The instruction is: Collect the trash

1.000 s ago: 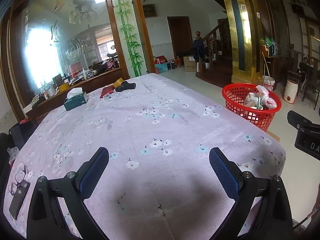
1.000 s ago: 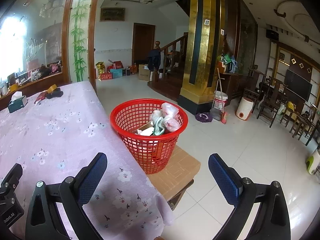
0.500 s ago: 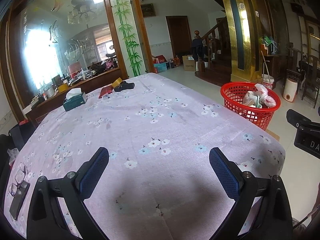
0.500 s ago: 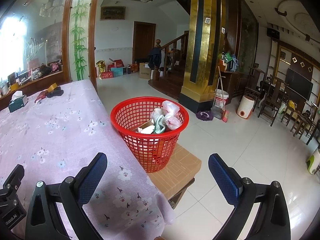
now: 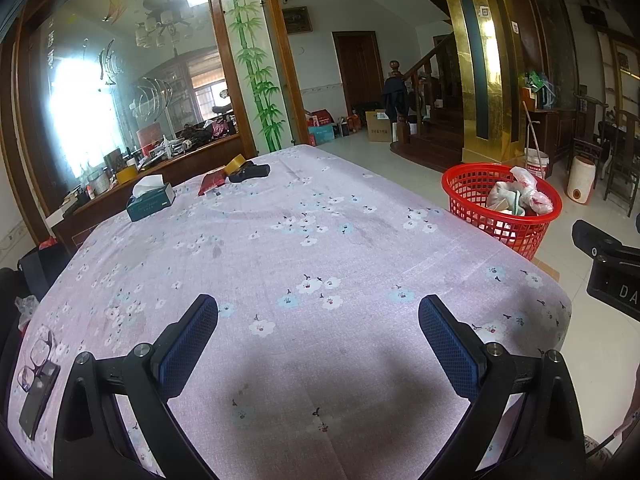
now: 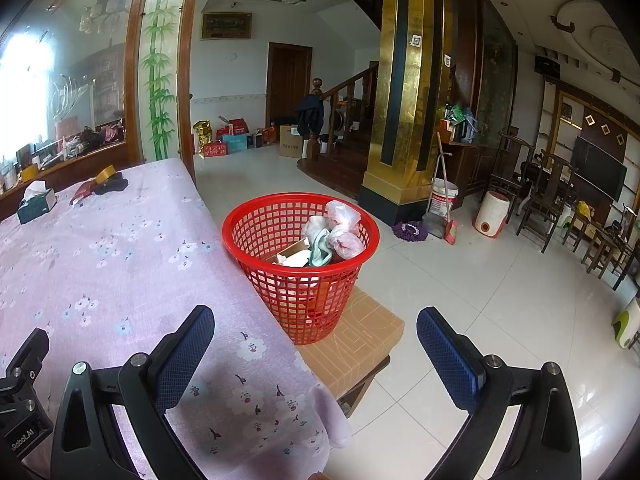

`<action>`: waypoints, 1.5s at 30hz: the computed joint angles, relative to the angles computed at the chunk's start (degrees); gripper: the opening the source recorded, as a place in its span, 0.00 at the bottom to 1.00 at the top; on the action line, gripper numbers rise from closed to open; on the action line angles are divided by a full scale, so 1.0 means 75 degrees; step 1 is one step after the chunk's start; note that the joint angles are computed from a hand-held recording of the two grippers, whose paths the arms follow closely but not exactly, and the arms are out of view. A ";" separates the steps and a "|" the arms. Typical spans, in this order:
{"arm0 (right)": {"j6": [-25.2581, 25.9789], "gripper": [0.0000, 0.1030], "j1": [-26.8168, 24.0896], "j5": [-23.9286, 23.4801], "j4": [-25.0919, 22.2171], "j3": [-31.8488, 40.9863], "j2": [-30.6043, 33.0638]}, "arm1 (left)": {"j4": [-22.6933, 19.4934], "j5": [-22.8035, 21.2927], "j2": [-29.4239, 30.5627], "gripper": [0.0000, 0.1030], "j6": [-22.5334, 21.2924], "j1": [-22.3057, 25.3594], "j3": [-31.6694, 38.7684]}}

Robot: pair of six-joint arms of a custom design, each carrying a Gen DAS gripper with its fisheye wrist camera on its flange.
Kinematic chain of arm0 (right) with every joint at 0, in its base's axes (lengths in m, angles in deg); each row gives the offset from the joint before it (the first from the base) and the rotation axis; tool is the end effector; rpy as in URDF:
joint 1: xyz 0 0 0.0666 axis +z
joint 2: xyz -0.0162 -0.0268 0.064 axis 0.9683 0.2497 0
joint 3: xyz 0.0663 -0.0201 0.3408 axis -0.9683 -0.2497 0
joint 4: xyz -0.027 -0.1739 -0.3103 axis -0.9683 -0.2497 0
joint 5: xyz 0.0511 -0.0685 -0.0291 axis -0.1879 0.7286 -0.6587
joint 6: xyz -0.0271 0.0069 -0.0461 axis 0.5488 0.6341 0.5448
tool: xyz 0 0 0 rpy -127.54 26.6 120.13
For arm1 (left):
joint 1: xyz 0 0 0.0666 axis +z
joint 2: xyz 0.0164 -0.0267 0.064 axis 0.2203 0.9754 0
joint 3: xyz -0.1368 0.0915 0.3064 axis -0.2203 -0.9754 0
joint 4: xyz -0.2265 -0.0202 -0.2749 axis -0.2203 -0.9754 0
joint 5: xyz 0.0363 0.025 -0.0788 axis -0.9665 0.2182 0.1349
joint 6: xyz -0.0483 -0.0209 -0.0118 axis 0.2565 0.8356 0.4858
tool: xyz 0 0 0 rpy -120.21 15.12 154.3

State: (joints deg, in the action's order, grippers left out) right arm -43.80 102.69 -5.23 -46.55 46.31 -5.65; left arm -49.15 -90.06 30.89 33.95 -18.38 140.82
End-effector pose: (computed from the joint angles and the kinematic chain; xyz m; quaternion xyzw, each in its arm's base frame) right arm 0.4037 0.1818 0.3393 0.1085 0.8704 -0.1097 0.4676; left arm 0.4055 -0.2249 0.2992 0.0645 0.8705 0.0708 0.4827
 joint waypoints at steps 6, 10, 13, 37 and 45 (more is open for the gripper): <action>-0.0006 1.00 0.0004 0.0003 -0.0011 0.0011 0.0008 | -0.0022 0.0010 0.0010 0.97 0.0024 -0.0003 -0.0002; -0.0013 1.00 0.0002 -0.0004 -0.0003 0.0001 0.0003 | -0.0019 0.0007 0.0008 0.97 0.0026 -0.0005 -0.0007; -0.0019 1.00 0.0003 -0.0004 -0.0023 0.0014 0.0010 | -0.0031 0.0005 0.0009 0.97 0.0025 -0.0005 0.0001; 0.0989 1.00 0.0489 -0.2523 -0.1075 0.2807 0.2252 | -0.0962 0.0088 -0.0741 0.97 0.0885 0.2085 -0.0762; 0.1441 1.00 0.1210 -0.3898 -0.3251 0.7047 0.5364 | -0.2195 0.1298 -0.0360 0.97 0.1169 0.3811 -0.0509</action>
State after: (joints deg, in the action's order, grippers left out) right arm -32.99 111.76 -34.47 -70.93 99.17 34.58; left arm -65.62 -80.32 28.19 42.72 10.19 137.00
